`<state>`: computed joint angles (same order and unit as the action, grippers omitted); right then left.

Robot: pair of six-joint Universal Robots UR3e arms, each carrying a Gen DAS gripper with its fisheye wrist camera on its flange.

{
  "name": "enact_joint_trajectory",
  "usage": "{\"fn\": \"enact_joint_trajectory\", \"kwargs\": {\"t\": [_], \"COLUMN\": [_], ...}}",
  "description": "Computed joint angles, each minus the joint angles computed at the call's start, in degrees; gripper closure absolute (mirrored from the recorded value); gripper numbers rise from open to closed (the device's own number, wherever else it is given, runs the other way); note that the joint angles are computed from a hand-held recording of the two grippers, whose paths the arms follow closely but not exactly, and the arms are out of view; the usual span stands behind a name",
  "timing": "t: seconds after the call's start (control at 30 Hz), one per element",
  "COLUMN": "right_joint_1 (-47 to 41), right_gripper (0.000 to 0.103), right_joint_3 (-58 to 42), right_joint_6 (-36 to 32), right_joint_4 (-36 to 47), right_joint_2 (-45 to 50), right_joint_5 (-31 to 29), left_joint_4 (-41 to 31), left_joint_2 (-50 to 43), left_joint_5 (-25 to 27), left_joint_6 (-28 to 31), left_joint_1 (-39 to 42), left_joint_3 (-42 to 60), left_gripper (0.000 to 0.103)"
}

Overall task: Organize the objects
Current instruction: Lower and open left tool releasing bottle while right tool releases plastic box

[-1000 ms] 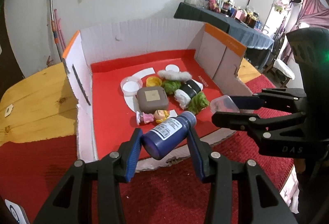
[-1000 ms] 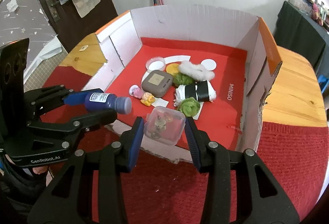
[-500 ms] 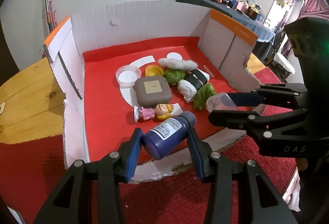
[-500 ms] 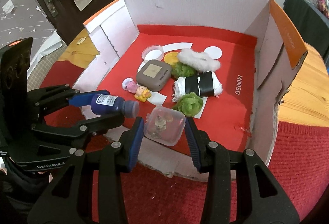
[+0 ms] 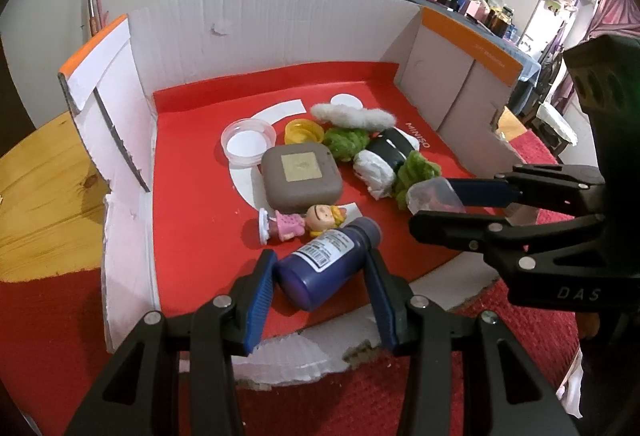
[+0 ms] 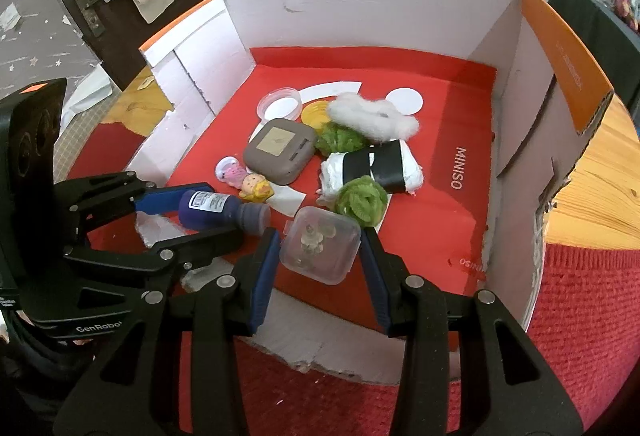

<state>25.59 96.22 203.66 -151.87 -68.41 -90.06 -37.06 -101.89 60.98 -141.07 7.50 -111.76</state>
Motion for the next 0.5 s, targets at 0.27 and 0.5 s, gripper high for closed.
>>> {"fn": "enact_joint_trajectory", "kwargs": {"t": [0.27, 0.5], "right_joint_1": [0.07, 1.12], "right_gripper": [0.064, 0.064], "right_joint_3": [0.41, -0.15], "right_joint_6": [0.29, 0.95], "right_joint_4": [-2.26, -3.17], "right_joint_2": [1.19, 2.21], "right_joint_5": [-1.52, -4.78], "left_joint_4": [3.13, 7.04], "left_joint_2": [-1.48, -2.69], "left_joint_5": [0.77, 1.13], "left_joint_6": [-1.96, -4.18], "left_joint_1": [-0.78, -1.31], "left_joint_3": [0.12, -0.49], "left_gripper": [0.056, 0.056]}}
